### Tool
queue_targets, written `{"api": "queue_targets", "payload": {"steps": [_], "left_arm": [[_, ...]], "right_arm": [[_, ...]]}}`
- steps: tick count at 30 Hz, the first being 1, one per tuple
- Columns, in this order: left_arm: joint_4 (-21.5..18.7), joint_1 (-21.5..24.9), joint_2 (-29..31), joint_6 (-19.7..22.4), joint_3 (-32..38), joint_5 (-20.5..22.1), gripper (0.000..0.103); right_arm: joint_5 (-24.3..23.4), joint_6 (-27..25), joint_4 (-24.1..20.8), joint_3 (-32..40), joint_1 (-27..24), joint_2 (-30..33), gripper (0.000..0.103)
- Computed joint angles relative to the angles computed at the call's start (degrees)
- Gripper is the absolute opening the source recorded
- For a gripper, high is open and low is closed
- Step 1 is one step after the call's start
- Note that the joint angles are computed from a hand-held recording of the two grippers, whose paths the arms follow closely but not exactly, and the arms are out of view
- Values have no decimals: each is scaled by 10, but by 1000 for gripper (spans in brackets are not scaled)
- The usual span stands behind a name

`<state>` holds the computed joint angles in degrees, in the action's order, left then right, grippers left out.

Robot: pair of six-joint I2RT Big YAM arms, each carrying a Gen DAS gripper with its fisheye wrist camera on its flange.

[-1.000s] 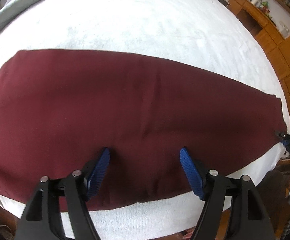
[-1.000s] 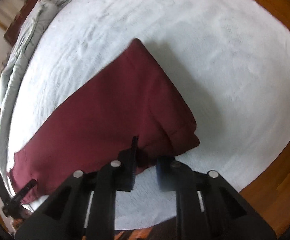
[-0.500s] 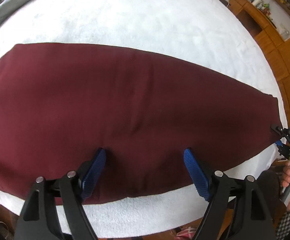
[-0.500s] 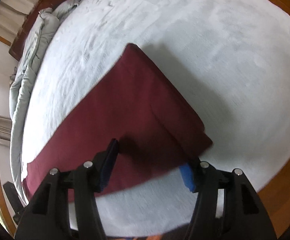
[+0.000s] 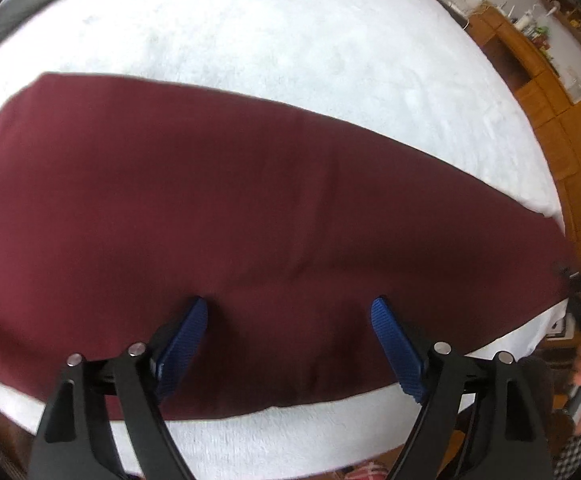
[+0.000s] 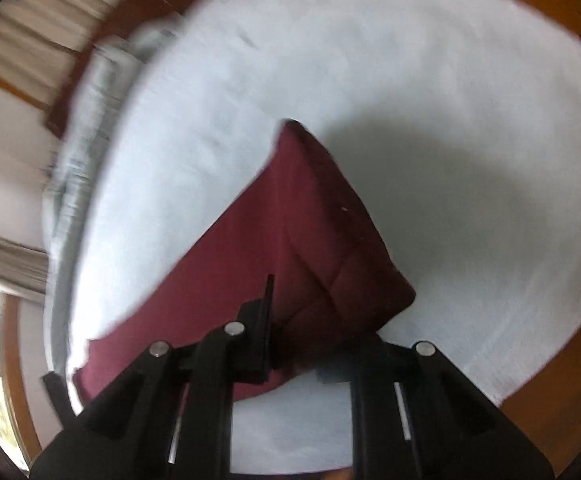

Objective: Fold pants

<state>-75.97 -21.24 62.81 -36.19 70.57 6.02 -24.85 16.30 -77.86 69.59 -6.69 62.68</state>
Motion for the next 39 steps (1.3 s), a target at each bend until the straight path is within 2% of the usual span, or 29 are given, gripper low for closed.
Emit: {"api": "queue_targets", "payload": {"steps": [1,3,5,7,10,13,16,20,24,28,31,39], "left_arm": [[1,1,0,4,-1,3,85],[-4,13,-3,8,0,15,85],[2,17,-5,-3,-1,27,85],[-11,42,-9,4,7,39,85],[-28,51,-27,6,12,15,85],[-43,73,-59,30,11,-6,86],[-63,107,-81,60,9,-25,86],[-79,183,-108,79,-8,-3,86],[-88,222,-130,88,-17,0,86],[-102,237,-157,82,-28,3,86],[-107,266,-168,92,-31,14,86],[-119,313,-184,114,-40,40,86]], "right_arm": [[12,3,-2,-7,5,6,13],[6,24,12,-18,5,3,13],[15,31,9,-4,13,2,13],[47,21,0,23,38,-2,13],[75,25,-4,66,78,-3,13],[111,19,0,110,141,-4,13],[155,21,1,160,231,8,14],[184,45,8,198,329,32,14],[224,54,7,238,420,75,14],[234,66,3,259,485,113,14],[235,75,5,262,532,141,14],[237,72,9,257,610,194,14]]}}
